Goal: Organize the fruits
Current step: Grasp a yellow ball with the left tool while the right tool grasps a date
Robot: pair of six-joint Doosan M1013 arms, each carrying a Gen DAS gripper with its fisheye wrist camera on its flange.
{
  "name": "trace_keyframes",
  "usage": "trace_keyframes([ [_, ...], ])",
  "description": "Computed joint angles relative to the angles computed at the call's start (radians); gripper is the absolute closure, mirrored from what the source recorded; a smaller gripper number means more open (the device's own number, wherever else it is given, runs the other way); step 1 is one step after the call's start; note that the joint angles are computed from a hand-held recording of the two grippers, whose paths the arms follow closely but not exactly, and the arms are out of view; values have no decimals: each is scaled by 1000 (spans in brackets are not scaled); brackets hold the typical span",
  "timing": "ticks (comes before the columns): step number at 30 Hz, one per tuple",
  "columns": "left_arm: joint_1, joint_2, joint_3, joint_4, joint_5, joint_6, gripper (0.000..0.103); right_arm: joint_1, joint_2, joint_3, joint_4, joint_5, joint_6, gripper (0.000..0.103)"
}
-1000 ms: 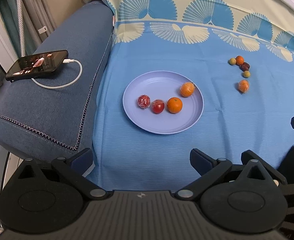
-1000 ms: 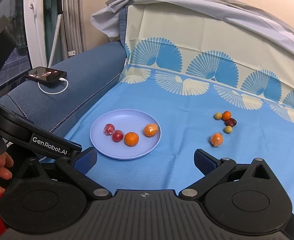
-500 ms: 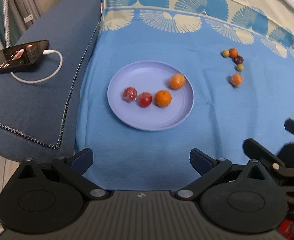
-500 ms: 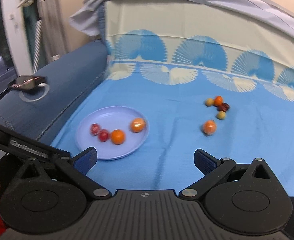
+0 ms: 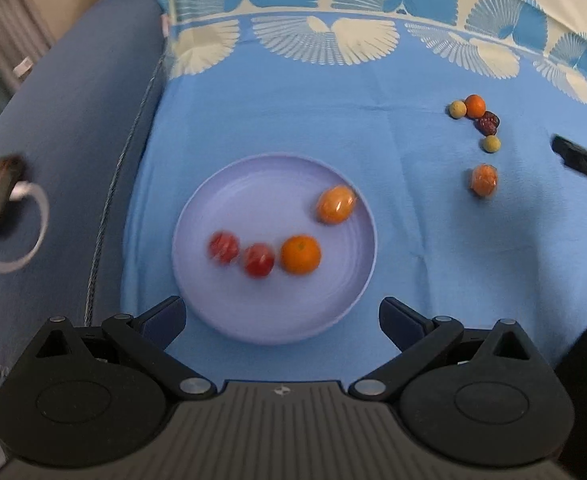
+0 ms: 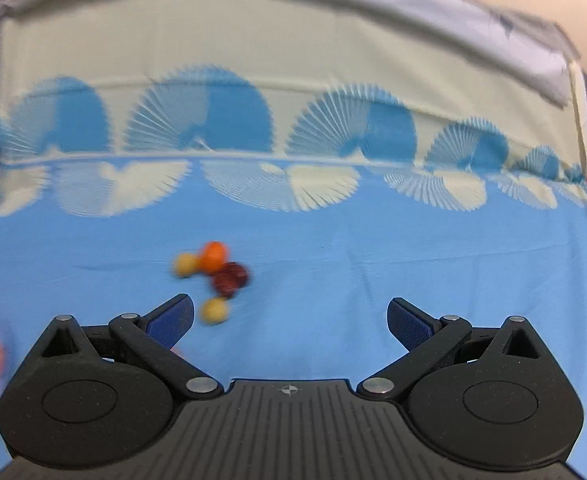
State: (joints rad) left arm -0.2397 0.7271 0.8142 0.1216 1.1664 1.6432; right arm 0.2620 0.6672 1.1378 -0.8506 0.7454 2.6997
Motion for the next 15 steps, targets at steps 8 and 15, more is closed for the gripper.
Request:
trace_keyframes([
  [8, -39, 158, -241, 24, 128, 35, 0, -78, 182, -245, 266, 53, -299, 1],
  [15, -65, 319, -513, 46, 232, 80, 0, -92, 247, -326, 387, 5, -472, 1],
])
